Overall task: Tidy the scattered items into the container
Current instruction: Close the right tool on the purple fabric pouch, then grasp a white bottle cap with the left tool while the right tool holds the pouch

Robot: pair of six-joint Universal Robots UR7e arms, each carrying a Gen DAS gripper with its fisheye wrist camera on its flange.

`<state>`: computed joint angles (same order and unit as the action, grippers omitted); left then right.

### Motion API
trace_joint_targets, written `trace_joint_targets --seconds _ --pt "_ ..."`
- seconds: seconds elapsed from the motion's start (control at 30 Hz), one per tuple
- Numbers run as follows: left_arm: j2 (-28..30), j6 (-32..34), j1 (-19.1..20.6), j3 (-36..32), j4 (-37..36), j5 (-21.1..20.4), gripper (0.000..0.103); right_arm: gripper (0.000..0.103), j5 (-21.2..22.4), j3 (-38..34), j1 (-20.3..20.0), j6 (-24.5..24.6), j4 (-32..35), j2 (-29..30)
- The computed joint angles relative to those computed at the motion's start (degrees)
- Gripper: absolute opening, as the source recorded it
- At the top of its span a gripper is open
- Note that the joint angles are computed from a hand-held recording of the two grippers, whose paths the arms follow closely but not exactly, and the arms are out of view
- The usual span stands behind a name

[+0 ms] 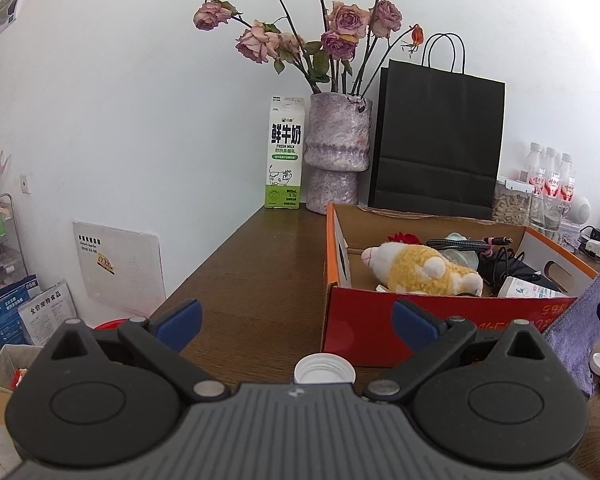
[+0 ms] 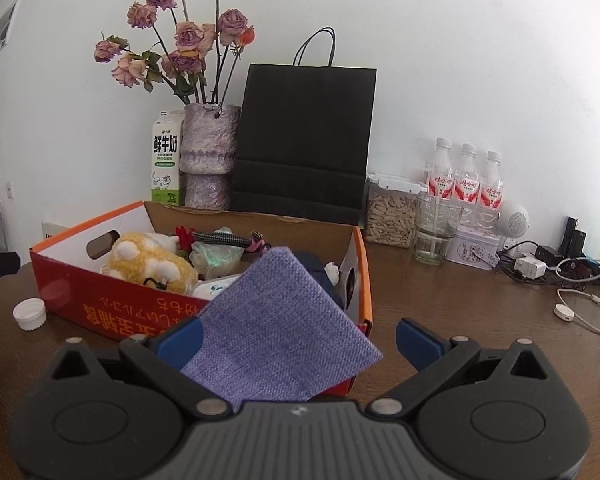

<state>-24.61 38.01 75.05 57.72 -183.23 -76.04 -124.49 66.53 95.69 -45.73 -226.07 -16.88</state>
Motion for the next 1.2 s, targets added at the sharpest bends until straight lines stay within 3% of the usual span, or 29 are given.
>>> trace_joint_targets --seconds 0.13,0.2,0.23,0.3,0.33,0.4,0.47,0.63,1.0,1.2 --pt "-0.10 0.52 -0.01 0.28 0.03 -0.26 0.103 0.098 0.46 -3.40 -0.42 -2.16 3.32 0.91" --pt "-0.12 0.64 -0.04 0.37 0.04 -0.23 0.103 0.078 1.16 -1.69 -0.61 -1.58 5.12 0.10" --pt "-0.15 0.69 -0.03 0.44 0.02 -0.26 0.103 0.067 0.78 -2.36 -0.38 -4.01 3.34 0.96" --pt "-0.21 0.75 -0.02 0.56 -0.12 -0.36 0.103 0.013 0.99 -1.68 -0.11 -6.16 1.73 1.08" --pt "-0.20 0.78 -0.05 0.61 -0.24 -0.31 0.103 0.003 2.15 0.69 -0.19 -4.24 2.60 -0.29" --pt "-0.23 0.77 -0.06 0.67 -0.34 -0.31 0.103 0.003 3.75 4.17 -0.44 -1.14 3.80 -2.22" --pt "-0.26 0.80 -0.05 0.76 -0.47 -0.38 0.103 0.003 3.35 4.91 -0.25 -2.87 1.13 -1.82" --pt "-0.14 0.94 -0.19 0.50 0.00 0.95 0.103 0.002 4.36 8.04 -0.36 -1.84 -1.69 -2.75" --pt "0.12 2.57 -0.03 -0.57 3.77 4.04 0.103 0.002 4.58 10.31 -0.52 -0.49 -2.46 -3.62" --pt "0.73 2.11 -0.06 -2.95 10.38 5.42 0.103 0.002 3.43 9.68 -0.62 0.86 -1.40 -3.49"
